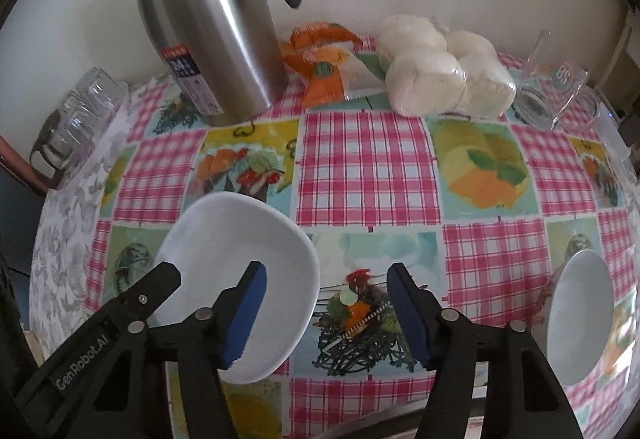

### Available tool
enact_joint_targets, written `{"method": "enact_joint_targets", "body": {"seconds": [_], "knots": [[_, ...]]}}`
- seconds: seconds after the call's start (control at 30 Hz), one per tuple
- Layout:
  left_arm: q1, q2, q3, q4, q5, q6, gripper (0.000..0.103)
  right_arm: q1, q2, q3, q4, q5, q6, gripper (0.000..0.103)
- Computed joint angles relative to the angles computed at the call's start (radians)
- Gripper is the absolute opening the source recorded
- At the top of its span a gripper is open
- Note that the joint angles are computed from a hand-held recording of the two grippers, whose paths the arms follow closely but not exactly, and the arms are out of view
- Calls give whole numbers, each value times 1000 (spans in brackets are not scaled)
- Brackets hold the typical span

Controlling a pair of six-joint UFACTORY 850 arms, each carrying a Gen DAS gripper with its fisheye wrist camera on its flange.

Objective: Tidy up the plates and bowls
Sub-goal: 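Close the left tool on the square bowl rim while the right tool grips it too, then lift the white square bowl off the cloth with both tools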

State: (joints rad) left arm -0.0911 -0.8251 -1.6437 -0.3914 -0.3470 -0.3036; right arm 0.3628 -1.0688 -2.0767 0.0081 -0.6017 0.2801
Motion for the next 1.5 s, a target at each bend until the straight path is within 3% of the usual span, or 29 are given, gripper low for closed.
{"method": "enact_joint_targets", "body": {"seconds": [0.2,0.33,0.67,0.87,1.17,1.5], "knots": [[-4,-24,-28,20,-38,-16,56,6,-43,-51,-15,-48,24,55],[-2,-46,-47,-6,-70,-4,44,10,-64,-86,-35,-87,33,47],[5,-44,-33,-204,-73,157,22,16,-87,-121,-24,-125,-7,30],[4,-49,-44,-187,-88,140,20,22,-75,-102,-16,-119,-40,13],[7,4,0,-212,-74,183,19,13,-25,-17,32,-62,-60,14],[-31,51,14,-57,-46,79,19,1,75,116,44,22,-60,14]]}}
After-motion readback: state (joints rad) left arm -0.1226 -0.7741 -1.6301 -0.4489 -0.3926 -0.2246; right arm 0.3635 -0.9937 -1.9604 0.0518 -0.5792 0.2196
